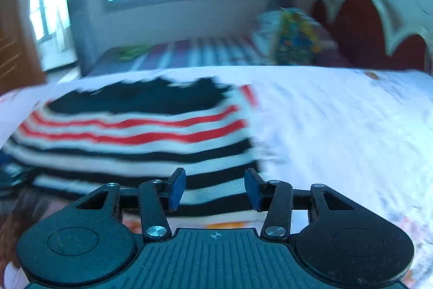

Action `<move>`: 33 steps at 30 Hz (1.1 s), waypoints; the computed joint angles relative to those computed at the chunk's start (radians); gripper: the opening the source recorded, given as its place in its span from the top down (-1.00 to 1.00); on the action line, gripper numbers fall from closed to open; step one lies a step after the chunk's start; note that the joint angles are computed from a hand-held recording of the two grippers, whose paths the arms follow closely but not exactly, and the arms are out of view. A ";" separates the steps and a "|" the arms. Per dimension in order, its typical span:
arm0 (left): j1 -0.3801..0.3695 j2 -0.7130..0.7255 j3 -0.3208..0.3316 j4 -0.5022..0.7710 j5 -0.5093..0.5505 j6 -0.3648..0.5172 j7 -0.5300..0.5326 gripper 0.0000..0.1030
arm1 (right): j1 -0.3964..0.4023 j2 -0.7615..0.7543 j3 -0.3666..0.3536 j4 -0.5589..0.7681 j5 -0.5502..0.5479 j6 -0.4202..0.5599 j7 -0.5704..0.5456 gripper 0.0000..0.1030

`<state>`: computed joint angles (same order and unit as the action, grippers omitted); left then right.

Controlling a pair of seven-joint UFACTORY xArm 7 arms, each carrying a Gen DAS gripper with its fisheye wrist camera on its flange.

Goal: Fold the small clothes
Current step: 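Raise both grippers away from the half-folded sweater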

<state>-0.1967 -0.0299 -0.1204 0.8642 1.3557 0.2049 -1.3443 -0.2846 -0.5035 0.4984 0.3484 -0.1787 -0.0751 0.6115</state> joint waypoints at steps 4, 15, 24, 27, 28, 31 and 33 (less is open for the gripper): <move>0.018 0.000 0.016 -0.017 -0.123 -0.029 0.068 -0.59 | 0.130 0.093 -0.186 0.028 0.030 0.027 -0.044 0.08; 0.032 0.008 0.019 -0.022 -0.066 -0.053 0.050 -0.66 | 0.200 0.066 -0.246 -0.036 0.050 0.052 -0.138 0.89; 0.035 -0.054 -0.019 -0.011 0.208 -0.008 -0.230 -0.57 | 0.069 -0.029 -0.082 -0.045 -0.009 -0.029 -0.055 0.87; -0.013 0.003 -0.038 0.032 0.161 -0.001 -0.202 -0.60 | 0.097 0.079 -0.061 0.029 -0.009 0.008 -0.095 0.87; -0.026 0.022 -0.039 0.040 0.127 0.004 -0.170 -0.60 | 0.031 0.091 0.014 0.046 -0.017 0.028 -0.069 0.87; -0.050 0.058 -0.022 0.040 0.090 0.022 -0.118 -0.76 | -0.100 0.086 0.129 0.049 -0.066 0.064 0.011 0.86; -0.038 0.056 0.006 0.026 0.085 -0.026 -0.130 -0.80 | -0.047 0.088 0.046 0.022 -0.081 0.043 -0.006 0.86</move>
<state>-0.2345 0.0259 -0.1148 0.8903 1.4404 0.1786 -1.4747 -0.3314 -0.4155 0.5448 0.3707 -0.2594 -0.0320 0.6050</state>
